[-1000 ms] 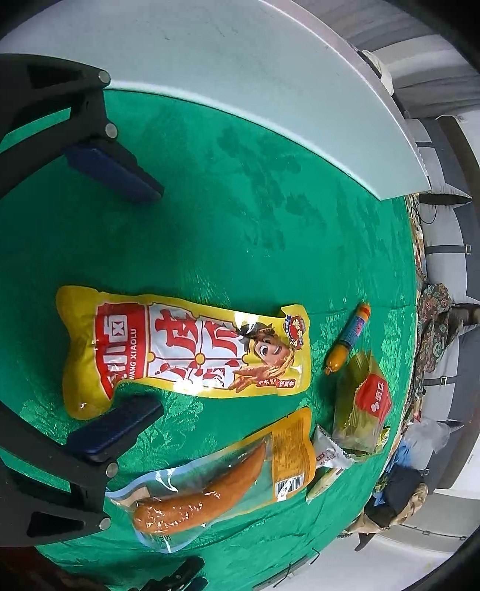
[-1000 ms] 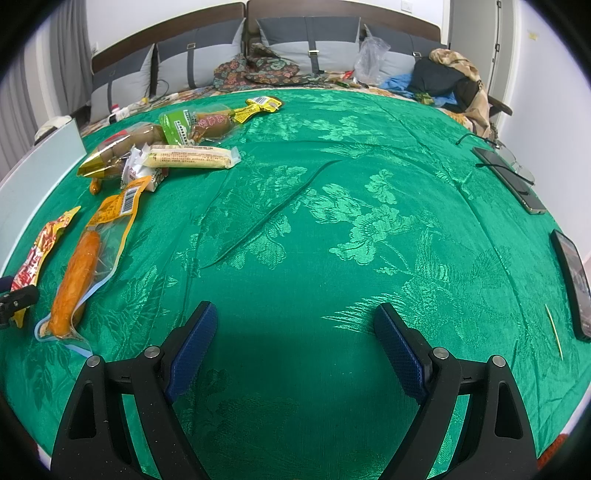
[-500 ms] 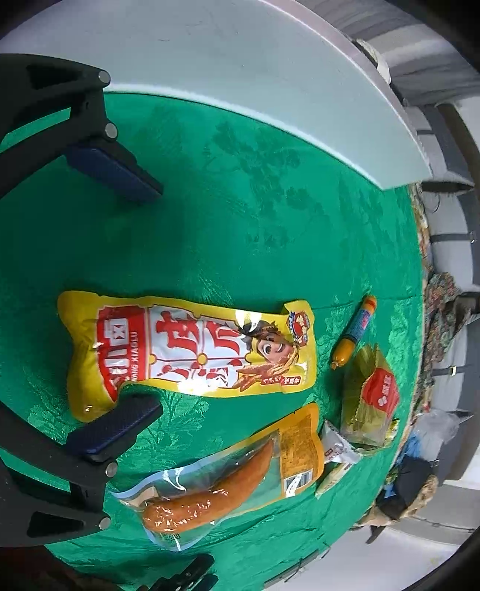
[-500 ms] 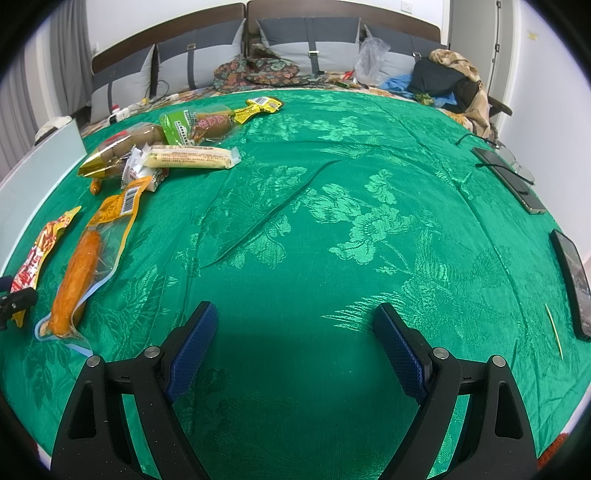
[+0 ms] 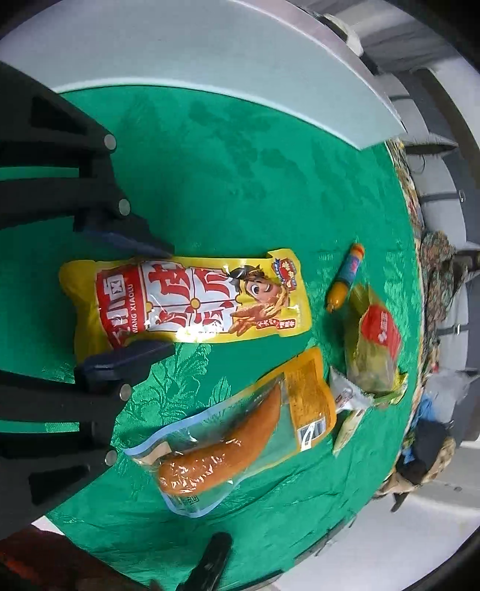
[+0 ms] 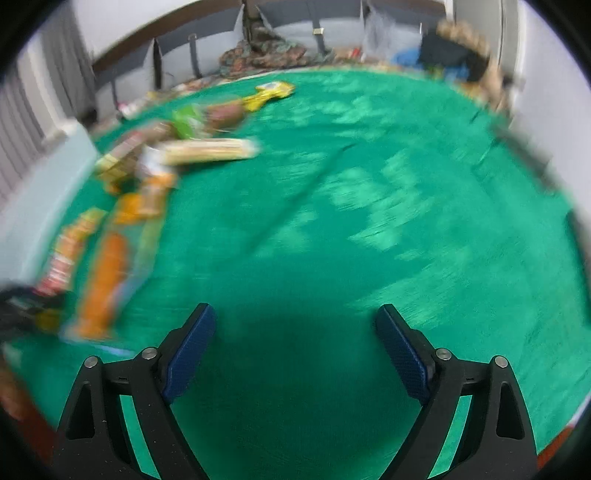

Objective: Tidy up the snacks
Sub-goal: 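Grasp the yellow sausage pack with the left tool while the right tool grasps the orange sausage pack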

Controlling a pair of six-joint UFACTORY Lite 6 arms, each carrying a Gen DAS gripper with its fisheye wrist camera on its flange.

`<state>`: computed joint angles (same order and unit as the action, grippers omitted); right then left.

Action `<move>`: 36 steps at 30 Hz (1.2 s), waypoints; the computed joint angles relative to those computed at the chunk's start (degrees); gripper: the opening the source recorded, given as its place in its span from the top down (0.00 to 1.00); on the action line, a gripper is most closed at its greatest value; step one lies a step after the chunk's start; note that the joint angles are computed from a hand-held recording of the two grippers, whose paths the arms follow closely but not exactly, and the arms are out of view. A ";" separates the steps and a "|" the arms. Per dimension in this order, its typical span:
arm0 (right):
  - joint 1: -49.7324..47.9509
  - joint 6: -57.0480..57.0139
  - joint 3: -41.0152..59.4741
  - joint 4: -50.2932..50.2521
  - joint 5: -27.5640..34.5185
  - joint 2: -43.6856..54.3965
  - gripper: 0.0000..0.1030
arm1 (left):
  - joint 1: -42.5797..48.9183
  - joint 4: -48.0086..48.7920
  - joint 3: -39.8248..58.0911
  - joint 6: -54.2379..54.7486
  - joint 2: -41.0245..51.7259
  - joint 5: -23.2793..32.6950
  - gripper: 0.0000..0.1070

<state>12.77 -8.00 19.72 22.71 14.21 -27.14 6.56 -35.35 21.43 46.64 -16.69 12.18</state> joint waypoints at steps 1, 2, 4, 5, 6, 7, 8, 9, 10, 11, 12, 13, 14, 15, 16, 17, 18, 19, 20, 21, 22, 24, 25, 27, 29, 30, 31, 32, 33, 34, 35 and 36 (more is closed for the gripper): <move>1.63 -1.36 2.34 5.09 3.91 0.82 0.11 | 0.35 -1.50 -0.75 1.17 -0.73 -0.26 0.58; 3.79 -1.45 4.41 7.78 5.74 2.70 0.11 | 0.59 -1.87 -1.80 1.04 -1.98 -0.56 0.59; 10.95 5.24 10.02 5.97 5.93 9.77 0.12 | 1.27 -2.33 -3.45 1.12 -4.10 -0.69 0.59; 14.30 11.23 12.78 1.47 5.42 12.94 0.12 | 2.02 -3.87 -4.36 2.85 -5.17 -0.62 0.59; 17.70 17.23 16.80 -3.85 4.64 17.69 0.12 | 2.66 -5.07 -5.29 4.37 -6.33 -0.45 0.59; 20.21 23.23 21.09 -9.84 5.25 22.02 0.11 | 2.68 -4.77 -6.36 4.00 -7.66 -0.41 0.59; 22.41 29.22 25.82 -15.84 5.73 27.40 0.11 | 3.39 -6.07 -6.85 5.74 -8.35 -0.09 0.59; 24.34 35.21 29.76 -21.84 6.63 31.53 0.10 | 4.11 -8.25 -7.29 8.50 -8.82 0.18 0.59; 26.41 41.20 34.61 -27.83 8.76 35.84 0.10 | 5.33 -10.54 -8.22 11.75 -9.80 0.70 0.59; 28.52 46.54 38.64 -33.83 11.04 39.48 0.10 | 6.39 -13.00 -8.55 14.82 -10.07 1.13 0.59; 30.80 51.37 42.15 -39.82 13.68 42.85 0.09 | 7.73 -16.03 -8.35 18.55 -9.67 1.78 0.59; 32.73 56.12 43.47 -44.48 13.91 44.30 0.09 | 9.31 -18.60 -8.33 21.97 -9.62 2.82 0.59; 33.18 58.71 43.27 -46.75 13.47 44.60 0.09 | 11.31 -21.47 -8.19 25.58 -9.41 4.41 0.59; 33.07 58.90 42.99 -47.64 13.54 44.44 0.13 | 13.24 -23.72 -7.92 28.47 -8.98 6.05 0.59; 32.45 56.92 42.80 -46.68 13.50 44.15 0.20 | 15.20 -25.53 -7.53 30.85 -8.40 7.79 0.59; 31.84 54.77 43.27 -44.83 14.30 44.03 0.24 | 16.48 -27.34 -6.87 32.71 -7.38 9.15 0.59; 30.79 51.98 42.82 -42.70 14.75 42.88 0.43 | 17.35 -28.77 -6.49 34.12 -6.56 10.05 0.59; 29.64 48.72 42.47 -40.03 14.82 41.99 0.48 | 18.76 -29.41 -6.11 34.89 -6.03 11.52 0.59; 28.31 44.95 42.88 -36.87 15.95 41.80 0.49 | 19.93 -29.92 -5.69 35.44 -5.42 12.78 0.59; 26.36 39.45 42.16 -32.62 15.64 41.16 0.49 | 20.88 -30.09 -5.33 35.52 -5.03 13.79 0.59; 24.28 33.46 41.19 -27.12 14.63 40.18 0.50 | 21.66 -29.85 -5.06 35.32 -4.92 14.58 0.59; 20.38 25.27 36.05 -15.12 11.03 35.96 0.50 | 24.45 -29.71 -4.13 35.66 -4.25 17.39 0.59; 18.98 22.09 33.74 -9.13 9.65 33.32 0.50 | 25.34 -29.64 -3.67 35.69 -3.86 18.29 0.59; 15.21 12.16 30.73 2.86 9.05 29.43 0.49 | 27.34 -29.64 -2.55 35.62 -3.01 20.39 0.59; 11.70 1.72 30.26 12.99 10.25 29.23 0.49 | 28.66 -29.25 -1.68 34.76 -2.85 22.35 0.59; 10.70 -2.18 30.30 15.28 11.65 29.54 0.48 | 29.43 -28.70 -1.34 34.03 -3.26 23.57 0.59; 10.04 -3.82 30.79 16.38 12.24 30.24 0.48 | 29.88 -28.21 -1.10 33.35 -3.74 24.46 0.59; 9.93 -3.79 30.74 16.32 11.89 30.21 0.48 | 30.78 -27.29 -0.78 32.20 -4.86 26.09 0.59; 10.14 -3.01 30.04 17.14 10.70 29.74 0.48 | 31.95 -26.21 -0.32 30.94 -6.21 28.02 0.59; 10.87 -1.29 30.64 16.52 10.56 29.34 0.48 | 33.55 -25.38 0.59 30.34 -6.75 30.08 0.59; 12.21 2.51 31.09 13.93 10.47 28.55 0.48 | 35.19 -24.51 1.46 29.38 -7.61 32.36 0.59; 13.85 6.20 31.90 11.44 10.38 27.87 0.48 | 37.63 -23.64 2.85 28.46 -8.32 35.46 0.59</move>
